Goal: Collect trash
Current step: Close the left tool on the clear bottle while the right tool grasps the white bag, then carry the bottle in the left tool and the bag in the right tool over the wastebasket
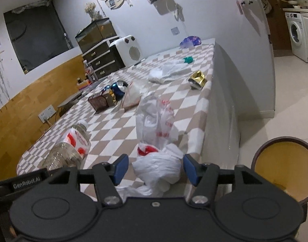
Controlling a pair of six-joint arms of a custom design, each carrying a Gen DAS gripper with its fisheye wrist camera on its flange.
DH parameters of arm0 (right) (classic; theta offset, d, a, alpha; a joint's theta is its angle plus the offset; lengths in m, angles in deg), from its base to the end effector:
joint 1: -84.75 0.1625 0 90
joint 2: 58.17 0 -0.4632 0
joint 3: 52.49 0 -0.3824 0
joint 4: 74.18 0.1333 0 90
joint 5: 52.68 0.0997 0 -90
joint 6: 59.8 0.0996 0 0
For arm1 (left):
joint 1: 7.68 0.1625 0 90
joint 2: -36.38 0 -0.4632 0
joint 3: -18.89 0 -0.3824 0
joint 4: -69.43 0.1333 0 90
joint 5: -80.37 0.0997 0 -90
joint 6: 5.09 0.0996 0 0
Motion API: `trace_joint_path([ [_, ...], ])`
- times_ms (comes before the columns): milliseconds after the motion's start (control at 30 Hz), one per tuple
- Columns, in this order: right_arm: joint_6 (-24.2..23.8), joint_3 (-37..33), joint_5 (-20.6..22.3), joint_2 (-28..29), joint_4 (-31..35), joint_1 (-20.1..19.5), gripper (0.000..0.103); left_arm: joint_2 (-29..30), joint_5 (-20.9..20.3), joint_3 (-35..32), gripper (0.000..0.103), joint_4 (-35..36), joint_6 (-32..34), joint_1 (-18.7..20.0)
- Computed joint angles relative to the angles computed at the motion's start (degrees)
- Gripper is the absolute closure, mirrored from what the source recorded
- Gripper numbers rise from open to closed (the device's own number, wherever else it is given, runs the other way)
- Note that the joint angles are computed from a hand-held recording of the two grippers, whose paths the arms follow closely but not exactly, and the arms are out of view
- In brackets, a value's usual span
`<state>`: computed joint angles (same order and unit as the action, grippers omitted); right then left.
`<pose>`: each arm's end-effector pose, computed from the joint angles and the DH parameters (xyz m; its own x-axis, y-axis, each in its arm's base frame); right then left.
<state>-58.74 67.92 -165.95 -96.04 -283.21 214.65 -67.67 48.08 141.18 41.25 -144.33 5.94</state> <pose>0.4248 -0.3616 0.0534 -0.8649 -0.3976 0.3066 -0.4998 0.6242 -0.6005 -0.1583 -0.2621 0.3848 -0.6272 -0.5683 -0.5326 0.3192 0.4362 -0.8414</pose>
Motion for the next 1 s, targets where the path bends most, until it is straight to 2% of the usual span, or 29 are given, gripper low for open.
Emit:
trace_joint_path([
  [167,-0.9,-1.0,-0.9,0.6,0.5,0.3,0.041,4.0,0.5,1.7,0.036,6.3,-8.3,-0.8],
  [267,-1.1,-1.5,-1.1,1.1,0.4,0.4,0.042,5.7,1.2,2.5,0.036,6.8,-8.7,-0.1],
  [367,-1.3,-1.8,-1.4,1.4,0.7,0.5,0.05,6.6,1.4,2.4,0.038,7.2,-9.6,0.7],
  [500,-1.9,-1.5,-1.0,1.0,1.1,0.5,0.053,6.2,1.5,2.7,0.04,7.5,-11.5,0.6],
  [833,-1.9,0.3,1.1,-0.7,0.8,0.1,0.055,1.7,1.8,4.3,0.042,10.0,-13.2,-4.9],
  [1000,-2.0,1.4,0.4,-1.4,-0.7,0.7,0.055,0.4,0.7,5.0,0.042,9.5,-12.0,-7.8],
])
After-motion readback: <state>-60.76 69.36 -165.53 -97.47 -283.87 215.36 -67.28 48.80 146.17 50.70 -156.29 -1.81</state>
